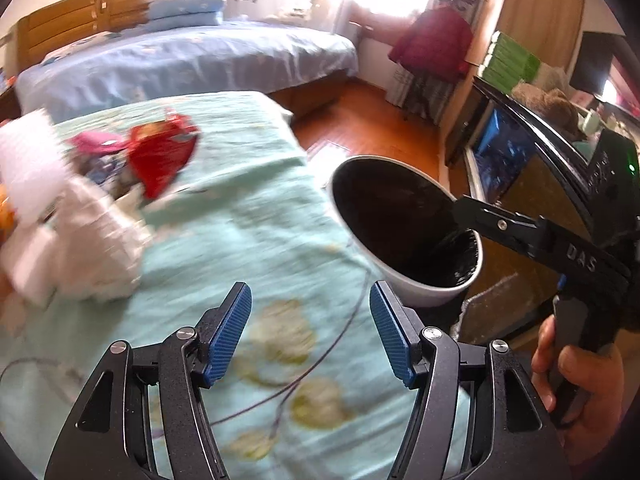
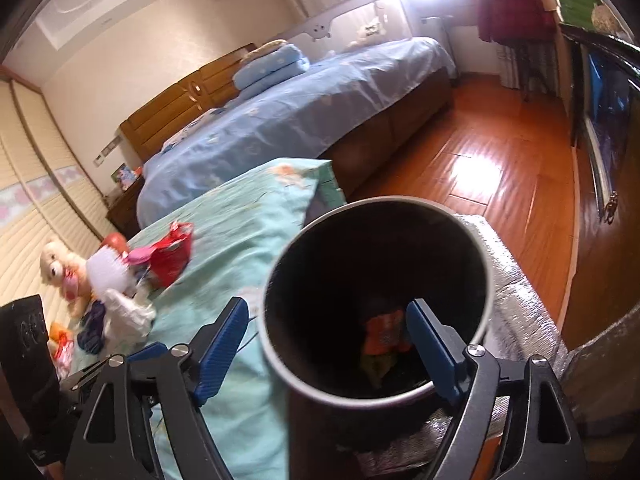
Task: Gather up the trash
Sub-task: 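Return both tools to the bed and approach the remaining trash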
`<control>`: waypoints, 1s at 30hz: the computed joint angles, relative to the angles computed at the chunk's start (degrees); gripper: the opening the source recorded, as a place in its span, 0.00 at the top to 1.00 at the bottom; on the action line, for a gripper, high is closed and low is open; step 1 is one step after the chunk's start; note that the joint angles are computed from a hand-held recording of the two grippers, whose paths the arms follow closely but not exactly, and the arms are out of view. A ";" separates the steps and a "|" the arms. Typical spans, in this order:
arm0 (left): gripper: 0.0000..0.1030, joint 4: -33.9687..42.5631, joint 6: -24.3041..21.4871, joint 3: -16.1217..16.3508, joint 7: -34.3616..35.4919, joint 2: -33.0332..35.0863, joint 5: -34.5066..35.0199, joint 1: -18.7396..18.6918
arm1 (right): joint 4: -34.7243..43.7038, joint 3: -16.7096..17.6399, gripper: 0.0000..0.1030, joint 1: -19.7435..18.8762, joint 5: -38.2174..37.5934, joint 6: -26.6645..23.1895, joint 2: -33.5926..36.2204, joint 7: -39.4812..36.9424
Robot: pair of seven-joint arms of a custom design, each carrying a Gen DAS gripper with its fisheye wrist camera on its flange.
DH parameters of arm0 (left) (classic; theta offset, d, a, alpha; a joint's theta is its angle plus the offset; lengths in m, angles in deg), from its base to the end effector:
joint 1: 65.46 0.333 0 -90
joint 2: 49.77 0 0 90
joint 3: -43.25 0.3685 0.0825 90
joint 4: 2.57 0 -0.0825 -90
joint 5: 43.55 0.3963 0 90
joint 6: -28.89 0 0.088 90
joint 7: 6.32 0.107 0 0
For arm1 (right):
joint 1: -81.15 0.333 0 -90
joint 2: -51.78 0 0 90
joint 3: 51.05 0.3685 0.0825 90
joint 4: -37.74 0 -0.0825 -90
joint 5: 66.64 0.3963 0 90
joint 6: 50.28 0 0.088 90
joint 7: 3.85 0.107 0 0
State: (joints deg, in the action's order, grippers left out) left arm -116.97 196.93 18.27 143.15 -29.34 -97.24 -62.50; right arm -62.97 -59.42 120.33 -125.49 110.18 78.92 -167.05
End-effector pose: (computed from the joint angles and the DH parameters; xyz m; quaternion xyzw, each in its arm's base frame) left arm 0.6363 -0.1762 0.3810 -0.4823 0.7936 -0.3594 0.0923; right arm 0.5916 0.4173 0.3849 -0.5093 0.7657 -0.1925 0.3423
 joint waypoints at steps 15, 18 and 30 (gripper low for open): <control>0.36 -4.74 2.57 3.83 13.79 -4.25 -17.91 4.04 | 12.06 1.06 0.16 4.55 7.40 -0.09 8.37 -9.64; 0.36 -4.97 2.07 6.03 15.21 -4.67 -20.25 3.68 | 15.76 1.52 0.12 5.07 11.34 -0.53 10.86 -14.75; 0.35 -4.39 1.94 11.98 17.69 -4.86 -25.58 3.56 | 28.94 2.02 0.11 6.66 25.11 -2.36 19.61 -30.41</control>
State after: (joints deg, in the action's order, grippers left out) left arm -121.36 198.87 30.25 160.84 -34.21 -122.82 -58.94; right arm -34.02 -57.40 126.99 -100.38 107.83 98.53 -197.46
